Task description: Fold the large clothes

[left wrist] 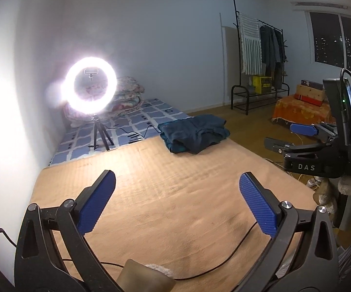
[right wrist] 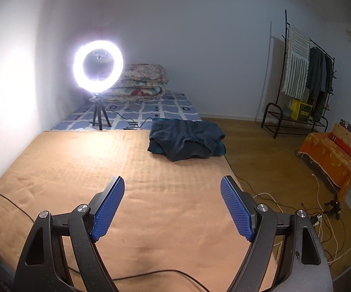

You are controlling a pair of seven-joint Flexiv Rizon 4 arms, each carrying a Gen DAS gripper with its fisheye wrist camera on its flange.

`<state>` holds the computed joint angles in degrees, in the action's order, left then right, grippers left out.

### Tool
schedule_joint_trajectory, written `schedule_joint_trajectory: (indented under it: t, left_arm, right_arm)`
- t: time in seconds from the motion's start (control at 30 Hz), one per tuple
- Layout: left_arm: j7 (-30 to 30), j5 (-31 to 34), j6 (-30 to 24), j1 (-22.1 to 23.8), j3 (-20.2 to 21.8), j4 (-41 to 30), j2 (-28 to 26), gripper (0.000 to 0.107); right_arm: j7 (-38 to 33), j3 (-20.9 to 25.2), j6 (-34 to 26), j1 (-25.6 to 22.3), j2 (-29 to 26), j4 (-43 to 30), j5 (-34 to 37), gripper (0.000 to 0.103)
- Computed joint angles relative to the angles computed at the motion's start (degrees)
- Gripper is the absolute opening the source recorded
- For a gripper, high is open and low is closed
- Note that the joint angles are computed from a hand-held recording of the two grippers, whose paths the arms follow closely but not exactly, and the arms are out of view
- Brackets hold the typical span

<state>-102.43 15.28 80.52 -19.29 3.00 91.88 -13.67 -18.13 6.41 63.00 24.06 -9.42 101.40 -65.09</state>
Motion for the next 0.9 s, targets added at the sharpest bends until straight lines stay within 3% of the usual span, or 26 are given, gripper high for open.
schedule_joint_trajectory:
  t: [0.33, 0.9]
  left_arm:
    - [-1.8, 2.3, -2.4, -0.6, 0.3, -0.1, 0.2, 0.103]
    - [-4.1, 5.6, -3.7, -0.4, 0.3, -0.1, 0.4, 0.103]
  right_arm:
    - [2.9, 0.1, -0.2, -1.0, 1.0, 1.4, 0.5, 0.082]
    - [1.1, 0.6, -1.5, -0.7, 0.8, 1.5, 1.1, 0.082]
